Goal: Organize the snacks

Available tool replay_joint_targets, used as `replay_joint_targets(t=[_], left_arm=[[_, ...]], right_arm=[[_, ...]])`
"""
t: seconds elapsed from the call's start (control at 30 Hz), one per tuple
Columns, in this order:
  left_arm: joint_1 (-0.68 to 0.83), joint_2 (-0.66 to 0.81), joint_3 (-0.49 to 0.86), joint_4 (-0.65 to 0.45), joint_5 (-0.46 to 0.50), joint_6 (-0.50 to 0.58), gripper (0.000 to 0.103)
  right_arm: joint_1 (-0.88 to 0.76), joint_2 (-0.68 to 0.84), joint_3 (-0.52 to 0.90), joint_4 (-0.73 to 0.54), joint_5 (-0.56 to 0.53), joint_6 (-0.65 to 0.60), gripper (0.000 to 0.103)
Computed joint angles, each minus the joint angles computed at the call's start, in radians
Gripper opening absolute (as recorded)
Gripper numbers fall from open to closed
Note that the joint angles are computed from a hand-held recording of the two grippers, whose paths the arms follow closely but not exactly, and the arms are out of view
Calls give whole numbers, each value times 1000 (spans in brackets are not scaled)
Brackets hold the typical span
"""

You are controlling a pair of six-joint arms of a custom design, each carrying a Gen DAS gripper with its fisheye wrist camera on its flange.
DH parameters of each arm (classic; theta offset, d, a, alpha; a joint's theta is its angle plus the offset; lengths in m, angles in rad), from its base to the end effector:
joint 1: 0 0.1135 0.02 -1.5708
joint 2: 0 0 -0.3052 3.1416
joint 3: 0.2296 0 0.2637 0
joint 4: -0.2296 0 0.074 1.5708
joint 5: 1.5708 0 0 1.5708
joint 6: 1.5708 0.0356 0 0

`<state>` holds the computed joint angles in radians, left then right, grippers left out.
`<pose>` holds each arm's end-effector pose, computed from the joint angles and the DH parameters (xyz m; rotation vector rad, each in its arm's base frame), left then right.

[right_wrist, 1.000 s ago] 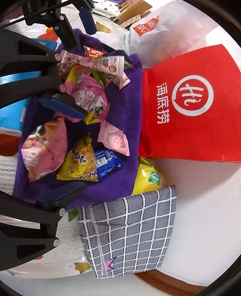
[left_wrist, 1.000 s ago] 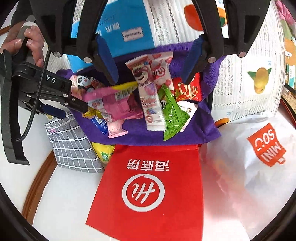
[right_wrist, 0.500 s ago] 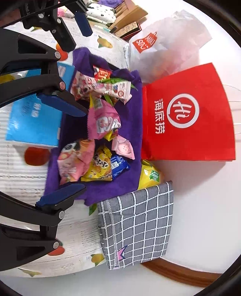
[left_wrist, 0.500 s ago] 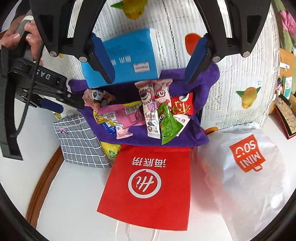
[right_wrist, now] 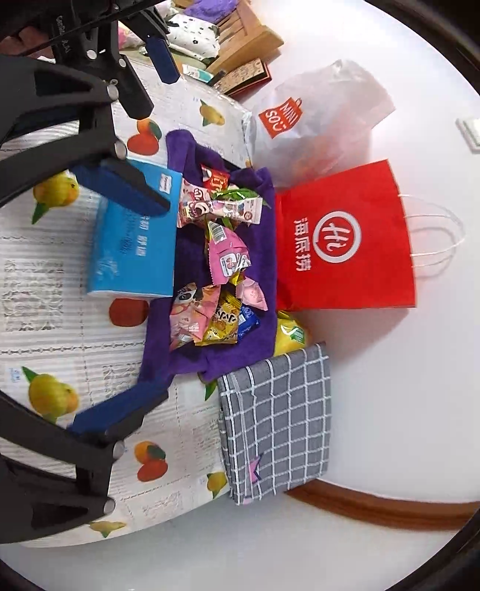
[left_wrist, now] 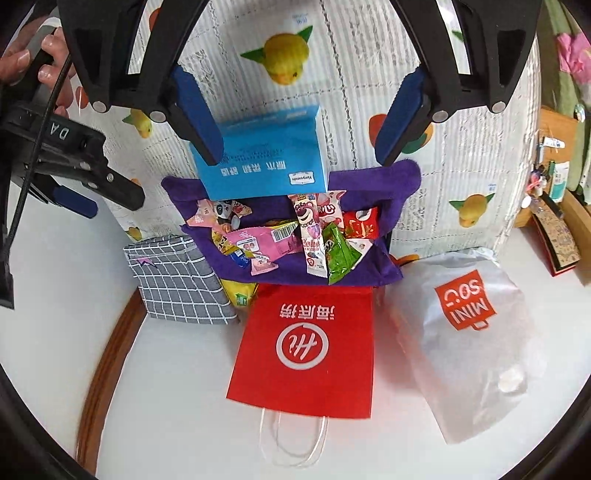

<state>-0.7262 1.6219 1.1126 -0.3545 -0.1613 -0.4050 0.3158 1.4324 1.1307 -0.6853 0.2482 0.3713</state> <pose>0.2729 -0.2347 0.2625 0.3188 2.4238 -0.3165 0.2886 0.0851 0.3062 0.1638 2.5080 -0.0408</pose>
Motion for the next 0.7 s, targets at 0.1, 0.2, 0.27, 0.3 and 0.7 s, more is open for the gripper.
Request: replay_joint_targets(t=[0.1,0.2,0.27,0.3,0.7], left_arm=[[-32,-56,-34,-8,-38,-17,87],[-77,-121,-78,-13,-92,-40,90],[-115,-162,-107,-17,-135,-54,95],[-136,-181,-120,-18,-164,-62,96],[-372,-313,-215,-91,-408,-215,99]], right_arm=[[40,-63,-26,-33,57,28,95],[81,-140,-55,-68,88,64,97],[110,-178,-66,-87,117,75,99],[131,-197,-68,-104,142,85,100],[373,-394,-115,-277,328,280,102]])
